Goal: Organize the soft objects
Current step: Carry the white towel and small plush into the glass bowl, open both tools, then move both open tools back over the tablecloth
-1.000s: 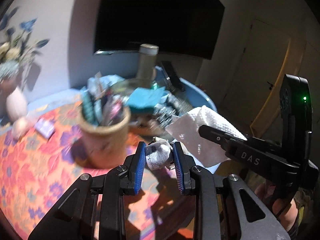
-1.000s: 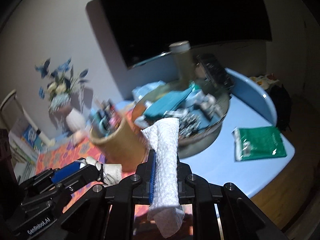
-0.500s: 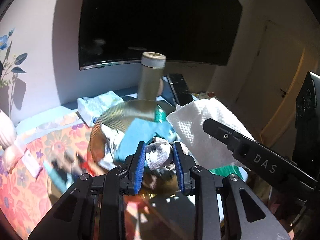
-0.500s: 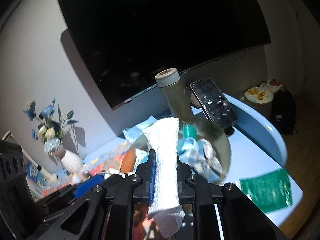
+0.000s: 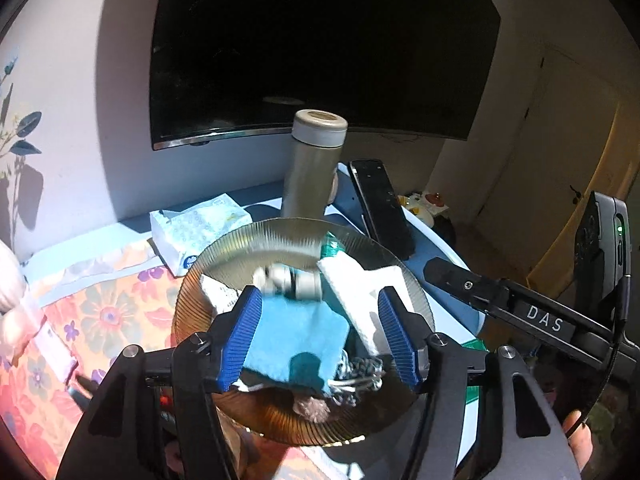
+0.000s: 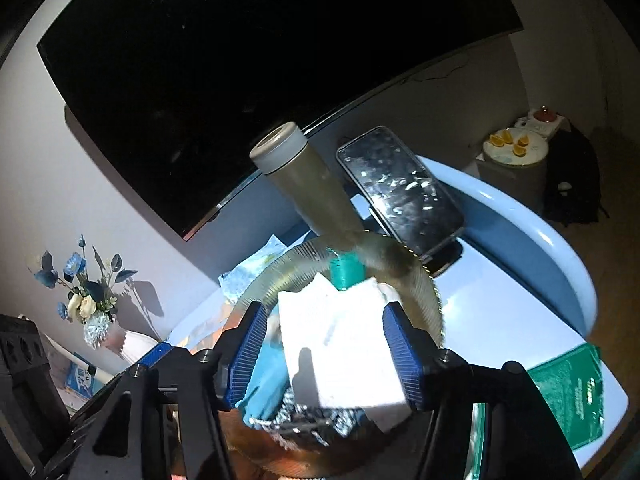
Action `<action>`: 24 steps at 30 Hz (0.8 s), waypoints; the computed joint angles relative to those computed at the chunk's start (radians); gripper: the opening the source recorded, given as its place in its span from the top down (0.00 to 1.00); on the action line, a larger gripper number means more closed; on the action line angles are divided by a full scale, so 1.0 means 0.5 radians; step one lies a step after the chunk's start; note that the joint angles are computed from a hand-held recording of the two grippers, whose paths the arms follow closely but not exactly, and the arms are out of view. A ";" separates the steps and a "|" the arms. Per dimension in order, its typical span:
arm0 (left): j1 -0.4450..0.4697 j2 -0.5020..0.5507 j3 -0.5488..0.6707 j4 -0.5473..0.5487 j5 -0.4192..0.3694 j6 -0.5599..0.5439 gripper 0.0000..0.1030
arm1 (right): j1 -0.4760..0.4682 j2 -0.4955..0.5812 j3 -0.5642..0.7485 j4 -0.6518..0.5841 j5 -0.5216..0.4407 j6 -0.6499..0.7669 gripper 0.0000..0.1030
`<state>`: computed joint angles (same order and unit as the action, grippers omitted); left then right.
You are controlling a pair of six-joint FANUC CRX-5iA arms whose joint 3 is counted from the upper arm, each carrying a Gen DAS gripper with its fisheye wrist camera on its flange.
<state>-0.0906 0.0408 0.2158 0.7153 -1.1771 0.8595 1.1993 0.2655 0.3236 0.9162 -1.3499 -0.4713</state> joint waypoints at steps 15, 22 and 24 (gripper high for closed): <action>0.267 -0.369 -0.376 0.291 -0.228 -0.394 0.26 | 0.252 0.202 0.349 0.104 -0.380 0.059 0.43; 0.633 -0.488 -0.498 0.345 -0.432 -0.546 0.25 | 0.335 0.408 0.619 -0.045 -0.418 0.198 0.43; 0.740 -0.502 -0.521 0.344 -0.471 -0.593 0.25 | 0.338 0.469 0.700 -0.115 -0.394 0.257 0.43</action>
